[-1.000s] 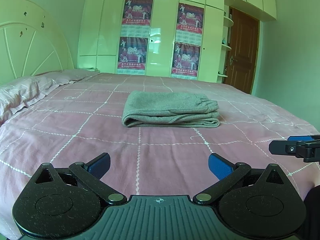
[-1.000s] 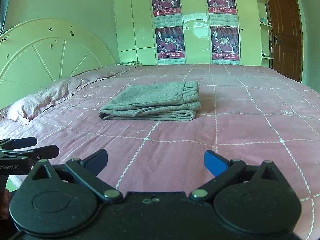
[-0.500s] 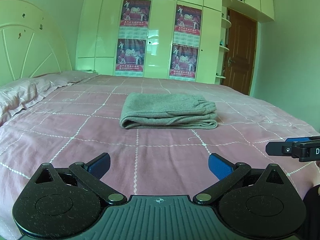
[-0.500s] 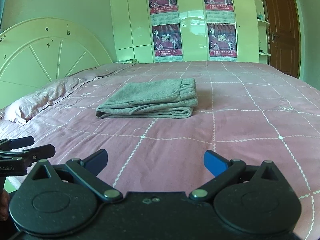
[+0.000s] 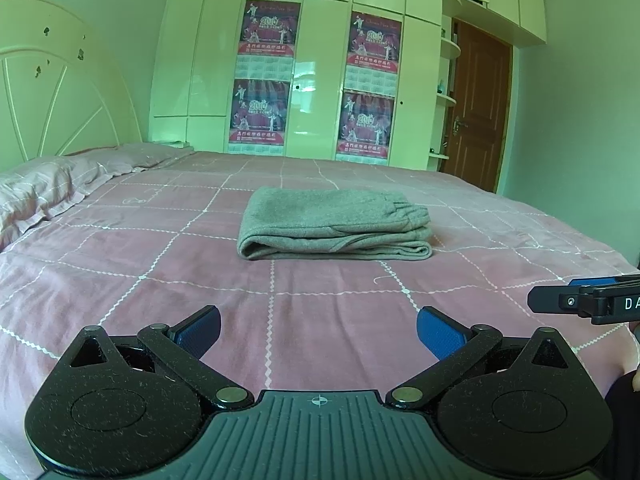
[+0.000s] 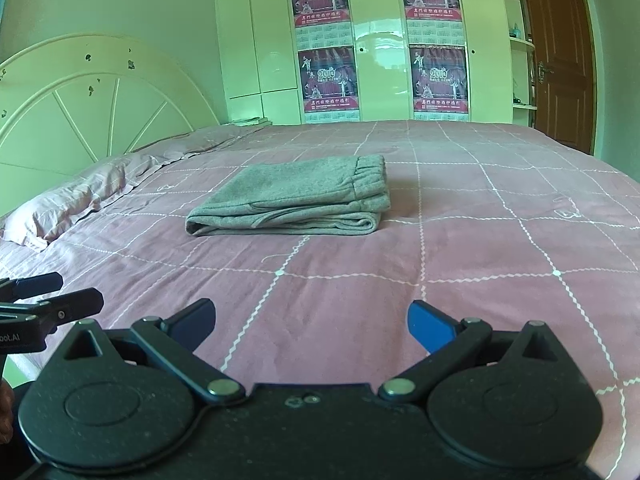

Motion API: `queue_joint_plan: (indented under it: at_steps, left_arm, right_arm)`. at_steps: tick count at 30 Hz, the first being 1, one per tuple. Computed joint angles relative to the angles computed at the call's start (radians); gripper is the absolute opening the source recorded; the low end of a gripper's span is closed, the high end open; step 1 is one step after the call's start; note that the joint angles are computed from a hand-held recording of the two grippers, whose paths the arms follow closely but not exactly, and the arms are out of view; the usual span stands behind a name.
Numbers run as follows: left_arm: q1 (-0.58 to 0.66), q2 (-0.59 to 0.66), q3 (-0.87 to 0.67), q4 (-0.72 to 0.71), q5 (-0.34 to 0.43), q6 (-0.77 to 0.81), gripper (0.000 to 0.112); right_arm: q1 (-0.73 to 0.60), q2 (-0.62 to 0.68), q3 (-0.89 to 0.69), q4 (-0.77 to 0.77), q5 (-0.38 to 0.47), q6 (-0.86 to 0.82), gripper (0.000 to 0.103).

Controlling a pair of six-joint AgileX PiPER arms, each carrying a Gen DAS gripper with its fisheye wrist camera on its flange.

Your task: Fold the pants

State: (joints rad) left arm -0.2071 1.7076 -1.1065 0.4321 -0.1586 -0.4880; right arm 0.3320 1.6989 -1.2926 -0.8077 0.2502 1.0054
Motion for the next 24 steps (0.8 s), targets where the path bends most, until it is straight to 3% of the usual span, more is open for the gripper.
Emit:
queue_joint_plan:
  at_steps: [24]
  left_arm:
    - [-0.004, -0.001, -0.006, -0.03, 0.013, 0.036, 0.103]
  right_arm:
    - [0.005, 0.002, -0.005, 0.005, 0.005, -0.008, 0.097]
